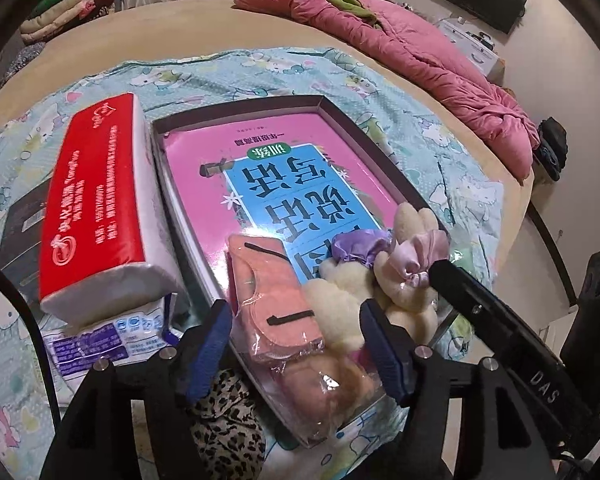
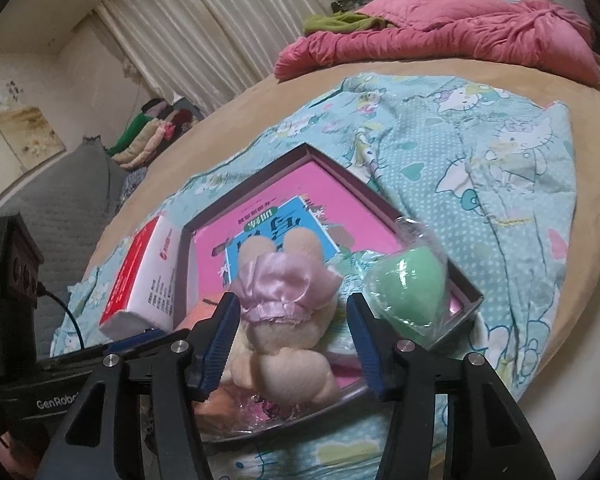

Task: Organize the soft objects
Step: 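Lower eye mask onto tray, open left tool while right releases the plush, then move both tools back from the tray toward the pile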

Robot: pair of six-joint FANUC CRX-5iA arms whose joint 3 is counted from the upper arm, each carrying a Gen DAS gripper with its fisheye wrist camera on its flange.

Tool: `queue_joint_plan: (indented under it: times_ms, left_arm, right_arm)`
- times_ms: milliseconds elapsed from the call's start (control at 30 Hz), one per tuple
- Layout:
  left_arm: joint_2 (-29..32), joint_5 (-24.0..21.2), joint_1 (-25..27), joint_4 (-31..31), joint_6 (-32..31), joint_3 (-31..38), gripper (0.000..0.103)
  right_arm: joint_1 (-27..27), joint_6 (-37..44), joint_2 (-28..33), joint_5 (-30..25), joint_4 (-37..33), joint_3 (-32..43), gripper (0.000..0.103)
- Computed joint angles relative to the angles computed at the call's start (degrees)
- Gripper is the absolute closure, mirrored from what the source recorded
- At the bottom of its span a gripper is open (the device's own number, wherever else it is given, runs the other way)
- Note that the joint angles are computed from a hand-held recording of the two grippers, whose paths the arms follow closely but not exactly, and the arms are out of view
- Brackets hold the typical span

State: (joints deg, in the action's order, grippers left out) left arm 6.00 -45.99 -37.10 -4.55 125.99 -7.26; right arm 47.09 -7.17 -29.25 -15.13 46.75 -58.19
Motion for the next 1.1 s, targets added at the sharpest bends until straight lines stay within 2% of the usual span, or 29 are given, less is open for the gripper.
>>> queue_joint_plan:
  times_ms: [100,267,467,633,900,1100]
  left_arm:
    - [-1.12,0.72,0.08,0.4,0.15,-0.99,0.03]
    - [-3.27,2.33,0.47,1.6,0.37,-2.98,0.028]
    - [-5.2,1.39,-0.29,-1.15,3.51,-2.94,0.024]
    - [-6.24,-0.16,-0.88,-3.07,5.15,-2.48,0.021]
    - [-6.75,-6.06,-3.51,-8.61,9.19,0.1,0.02]
    - [-8.63,-7.64,-3.97,-10.34,10.59,-0.37,0.02]
  right_arm:
    - [-0.44,-2.15,-0.93,-0.13,1.92,-0.76,0.045]
    - [0.11,-2.94,-1.7,-1.44,2.76,-0.93,0.041]
    - [0.64,-5.42,-2.88,-3.22,6.31,-1.53,0.034]
    - [2.09,-6.14,-3.72,-5.54,7.24,-1.42,0.028]
    - [4.96,-5.76,-5.25,-9.05,8.18,-0.65,0.026]
    - [8.03,-5.16,-6.22,-12.31,9.23,0.33,0.026]
